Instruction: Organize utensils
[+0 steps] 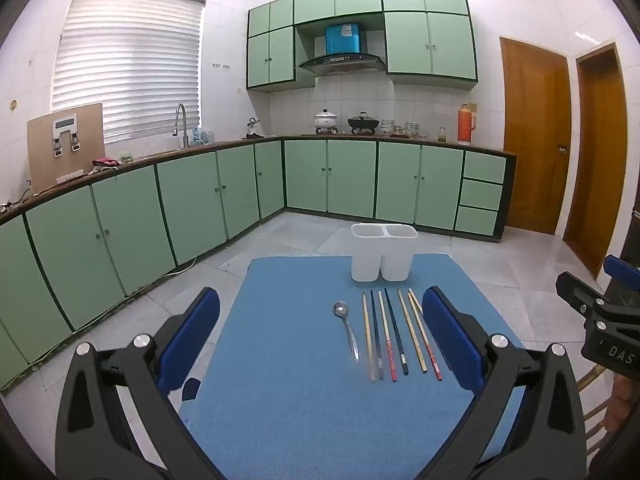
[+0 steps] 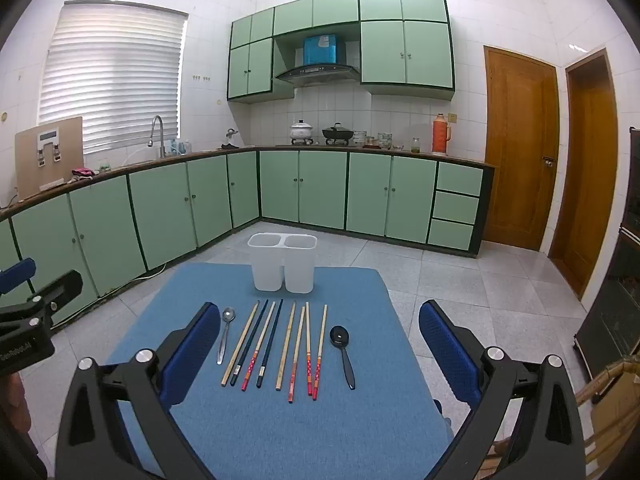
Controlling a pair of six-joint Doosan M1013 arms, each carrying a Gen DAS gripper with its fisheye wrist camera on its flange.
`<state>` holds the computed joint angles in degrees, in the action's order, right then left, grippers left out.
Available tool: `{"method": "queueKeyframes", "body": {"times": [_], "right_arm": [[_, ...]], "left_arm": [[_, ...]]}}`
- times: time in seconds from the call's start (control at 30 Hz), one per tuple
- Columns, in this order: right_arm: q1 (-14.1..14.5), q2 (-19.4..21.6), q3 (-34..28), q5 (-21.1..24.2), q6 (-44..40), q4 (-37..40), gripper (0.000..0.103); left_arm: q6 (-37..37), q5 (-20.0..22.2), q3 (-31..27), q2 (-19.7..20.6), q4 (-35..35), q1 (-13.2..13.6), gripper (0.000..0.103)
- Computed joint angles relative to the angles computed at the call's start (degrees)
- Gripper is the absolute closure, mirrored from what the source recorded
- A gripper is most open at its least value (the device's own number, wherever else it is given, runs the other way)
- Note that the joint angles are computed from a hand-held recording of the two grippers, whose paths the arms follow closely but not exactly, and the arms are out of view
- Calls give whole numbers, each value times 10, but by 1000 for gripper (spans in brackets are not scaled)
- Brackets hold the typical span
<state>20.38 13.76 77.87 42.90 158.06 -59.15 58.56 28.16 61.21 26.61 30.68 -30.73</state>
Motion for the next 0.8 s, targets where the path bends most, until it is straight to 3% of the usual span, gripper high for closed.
{"method": "queueKeyframes", "body": {"times": [0.8], "right_arm": [[1,-1,2,-1,2,-2,6]], "left_arm": [[-4,-3,5,-5,1,4,5]]}}
